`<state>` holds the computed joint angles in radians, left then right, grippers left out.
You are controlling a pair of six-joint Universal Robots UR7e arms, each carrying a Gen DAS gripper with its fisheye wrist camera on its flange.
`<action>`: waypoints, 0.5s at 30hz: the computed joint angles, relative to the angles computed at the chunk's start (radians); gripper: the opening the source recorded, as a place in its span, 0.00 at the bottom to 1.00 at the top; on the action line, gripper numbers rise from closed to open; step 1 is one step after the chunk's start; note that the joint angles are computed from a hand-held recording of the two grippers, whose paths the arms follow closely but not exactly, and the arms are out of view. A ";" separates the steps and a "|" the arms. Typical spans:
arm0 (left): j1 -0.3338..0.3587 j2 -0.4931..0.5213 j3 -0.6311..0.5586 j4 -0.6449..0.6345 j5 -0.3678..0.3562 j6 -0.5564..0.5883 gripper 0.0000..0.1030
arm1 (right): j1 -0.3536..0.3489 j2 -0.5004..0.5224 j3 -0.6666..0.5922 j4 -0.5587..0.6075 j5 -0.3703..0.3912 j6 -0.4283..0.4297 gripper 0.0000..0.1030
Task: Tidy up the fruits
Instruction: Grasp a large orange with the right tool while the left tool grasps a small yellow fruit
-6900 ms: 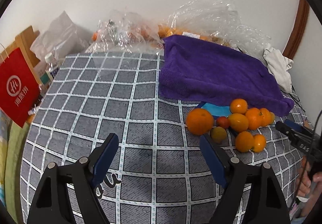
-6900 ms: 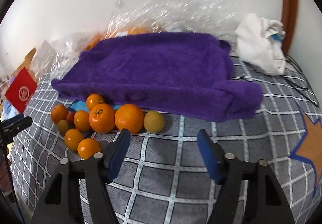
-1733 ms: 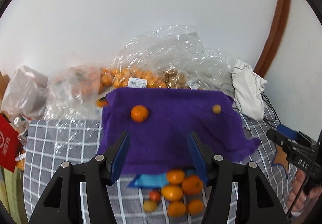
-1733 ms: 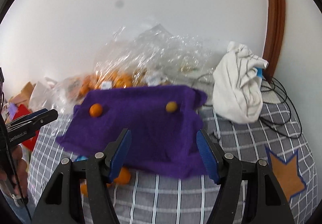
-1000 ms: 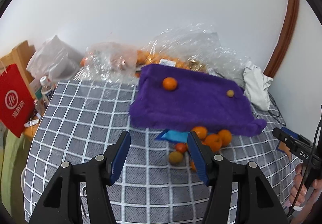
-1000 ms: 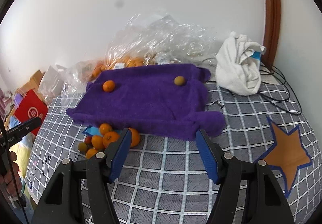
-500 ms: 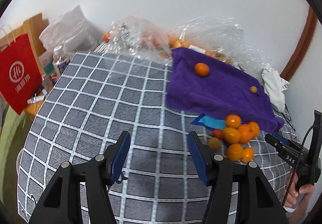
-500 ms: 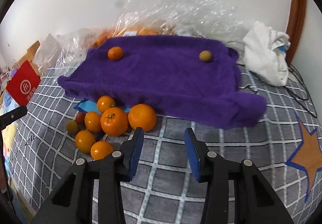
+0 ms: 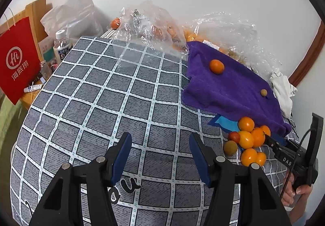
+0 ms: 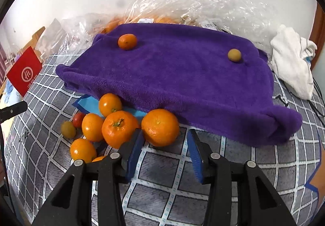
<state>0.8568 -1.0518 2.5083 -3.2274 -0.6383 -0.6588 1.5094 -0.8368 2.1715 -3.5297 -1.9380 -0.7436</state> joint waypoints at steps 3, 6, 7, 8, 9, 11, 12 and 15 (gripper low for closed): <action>0.002 0.010 -0.006 0.006 -0.006 0.000 0.55 | -0.006 0.004 -0.017 0.030 0.009 0.015 0.50; -0.005 0.015 -0.013 0.029 -0.006 -0.007 0.55 | -0.014 0.013 -0.028 0.046 0.020 0.020 0.43; -0.008 0.016 -0.015 0.038 -0.004 -0.011 0.55 | -0.017 0.010 -0.026 0.046 0.030 0.021 0.38; -0.012 0.018 -0.017 0.048 -0.002 -0.015 0.55 | -0.019 0.007 -0.023 0.037 0.032 0.026 0.38; -0.015 0.021 -0.019 0.051 -0.003 -0.015 0.55 | -0.020 0.006 -0.019 0.026 0.034 0.028 0.38; -0.019 0.031 -0.027 0.057 -0.009 -0.015 0.55 | -0.028 -0.013 -0.002 0.006 0.044 0.030 0.38; -0.021 0.038 -0.031 0.054 -0.014 -0.012 0.55 | -0.034 -0.028 0.009 -0.001 0.047 0.032 0.38; -0.032 0.083 -0.046 0.016 -0.043 0.024 0.55 | -0.055 -0.067 0.049 -0.049 0.043 0.027 0.38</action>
<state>0.8249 -0.9688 2.4625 -3.2111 -0.6814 -0.6344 1.4549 -0.9038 2.2208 -3.5784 -1.8951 -0.7170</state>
